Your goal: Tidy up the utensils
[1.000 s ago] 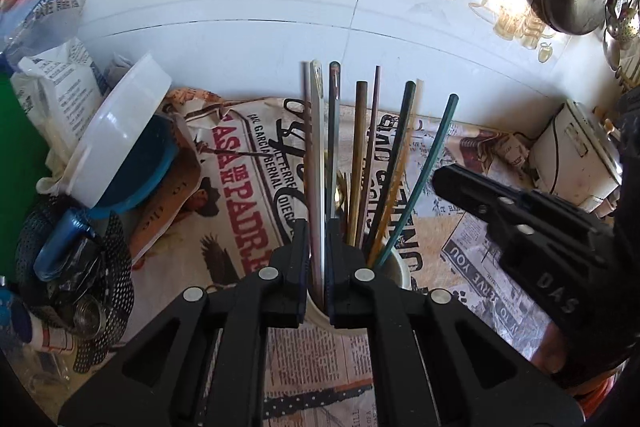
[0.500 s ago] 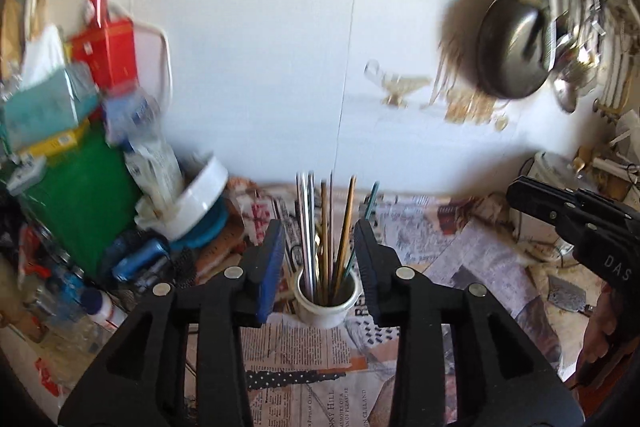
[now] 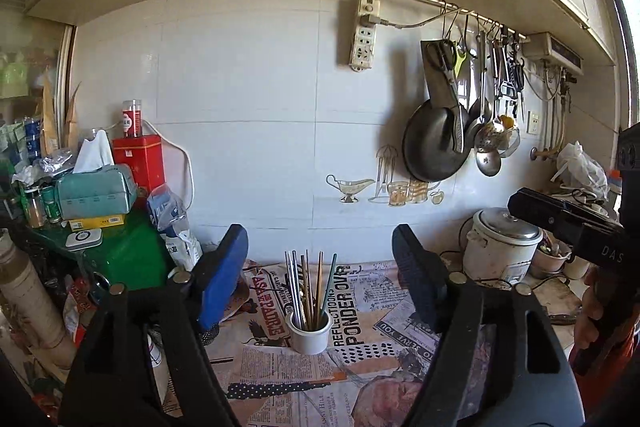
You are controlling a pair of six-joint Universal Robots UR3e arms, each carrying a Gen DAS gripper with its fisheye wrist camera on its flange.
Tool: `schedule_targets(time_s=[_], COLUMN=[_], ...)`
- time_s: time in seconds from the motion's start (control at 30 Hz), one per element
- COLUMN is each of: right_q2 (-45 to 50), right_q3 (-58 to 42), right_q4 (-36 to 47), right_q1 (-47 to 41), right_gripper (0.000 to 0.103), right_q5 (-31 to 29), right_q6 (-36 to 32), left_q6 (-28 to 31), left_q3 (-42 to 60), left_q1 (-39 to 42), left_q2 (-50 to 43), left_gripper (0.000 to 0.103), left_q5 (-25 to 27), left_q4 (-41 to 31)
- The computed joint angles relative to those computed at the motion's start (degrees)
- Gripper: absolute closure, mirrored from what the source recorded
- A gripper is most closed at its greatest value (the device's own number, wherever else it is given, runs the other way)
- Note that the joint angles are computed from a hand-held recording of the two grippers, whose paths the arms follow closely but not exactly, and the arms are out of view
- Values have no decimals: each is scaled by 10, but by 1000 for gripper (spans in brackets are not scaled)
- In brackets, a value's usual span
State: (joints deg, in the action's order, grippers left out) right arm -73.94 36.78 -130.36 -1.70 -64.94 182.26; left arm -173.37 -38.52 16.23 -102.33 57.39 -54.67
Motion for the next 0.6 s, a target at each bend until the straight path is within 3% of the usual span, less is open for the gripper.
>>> schedule_targets(time_s=[0.03,0.17,0.27,0.4,0.6], right_q2=[-14,-64,-78,-102,-112], right_q3=[24,105,133,165,177], right_q4=[-15,-63,-90,-114,-111], right_q1=[12,41,69,92,108], right_gripper=[43,11,0,0,0], right_q5=[-16,-70,-127,-175,-190], right_q6=[4,19,24,19,17], left_q6=[1,5,7,9,13], left_q3=[-39,-153,-190,-217,-235], left_q1=[12,44,63,76,81], left_q2=[27,109,137,156,165], left_gripper=[16,7,4,2,2], left_q5=[-13,-25,-41,-53,-56], left_q4=[17,72,77,83,90])
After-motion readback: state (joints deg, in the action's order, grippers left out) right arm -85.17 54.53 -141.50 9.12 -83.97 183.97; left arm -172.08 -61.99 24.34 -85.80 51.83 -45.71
